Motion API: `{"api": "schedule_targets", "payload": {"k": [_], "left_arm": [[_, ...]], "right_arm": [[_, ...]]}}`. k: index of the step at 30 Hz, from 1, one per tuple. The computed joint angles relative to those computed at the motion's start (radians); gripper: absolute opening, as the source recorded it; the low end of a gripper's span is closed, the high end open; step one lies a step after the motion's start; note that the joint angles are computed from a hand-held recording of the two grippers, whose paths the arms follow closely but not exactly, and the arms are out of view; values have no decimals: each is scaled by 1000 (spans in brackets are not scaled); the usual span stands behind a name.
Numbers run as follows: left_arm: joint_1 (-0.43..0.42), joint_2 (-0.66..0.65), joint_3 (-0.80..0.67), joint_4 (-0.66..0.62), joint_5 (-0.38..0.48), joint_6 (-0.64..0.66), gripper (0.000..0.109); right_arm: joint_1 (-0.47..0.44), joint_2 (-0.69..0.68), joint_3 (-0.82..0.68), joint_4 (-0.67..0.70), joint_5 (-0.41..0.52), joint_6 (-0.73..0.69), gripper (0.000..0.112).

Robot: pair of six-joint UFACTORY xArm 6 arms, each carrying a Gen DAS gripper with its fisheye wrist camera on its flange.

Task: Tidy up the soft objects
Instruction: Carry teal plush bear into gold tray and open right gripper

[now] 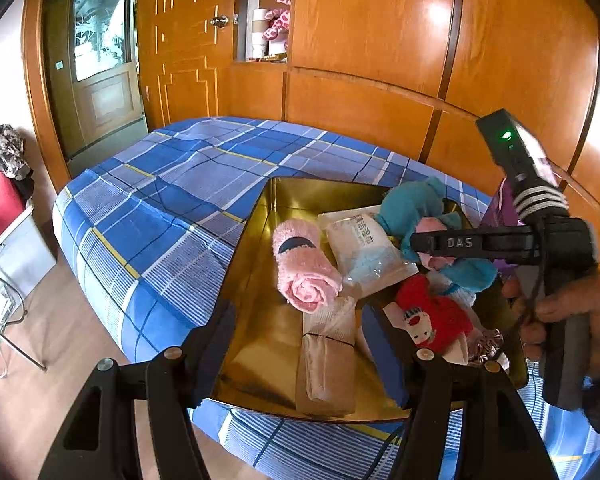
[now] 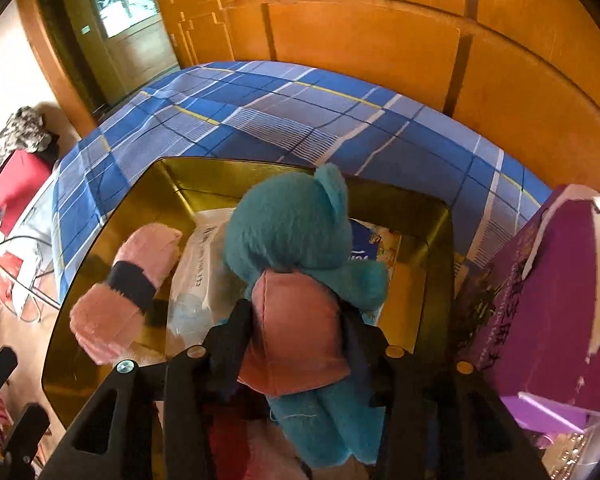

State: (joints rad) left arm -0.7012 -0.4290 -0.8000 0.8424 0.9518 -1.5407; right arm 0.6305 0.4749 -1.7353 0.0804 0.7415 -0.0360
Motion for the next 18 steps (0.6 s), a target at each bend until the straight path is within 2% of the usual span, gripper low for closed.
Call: {"api": "schedule_targets", "payload": {"k": [2, 4, 6, 7, 8, 12, 18], "left_arm": [[-1, 2, 0, -4, -3, -2, 66], [-7, 0, -1, 4, -3, -8, 66], [-13, 1, -6, 9, -6, -13, 69], [-20, 4, -11, 15, 1, -17, 71], [-26, 7, -16, 20, 6, -17, 71], [-41, 15, -28, 29, 6, -14, 71], [-74, 45, -64, 39, 26, -12, 71]], "right_arm": [[7, -19, 19, -26, -18, 13, 47], [12, -66, 73, -54, -76, 30, 48], [15, -116, 135, -66, -132, 41, 57], [17, -142, 166, -65, -159, 44, 64], [18, -160, 186, -69, -179, 48, 66], [16, -252, 306, -163, -271, 135, 66], [-16, -406, 501, -371, -383, 353, 66]]}}
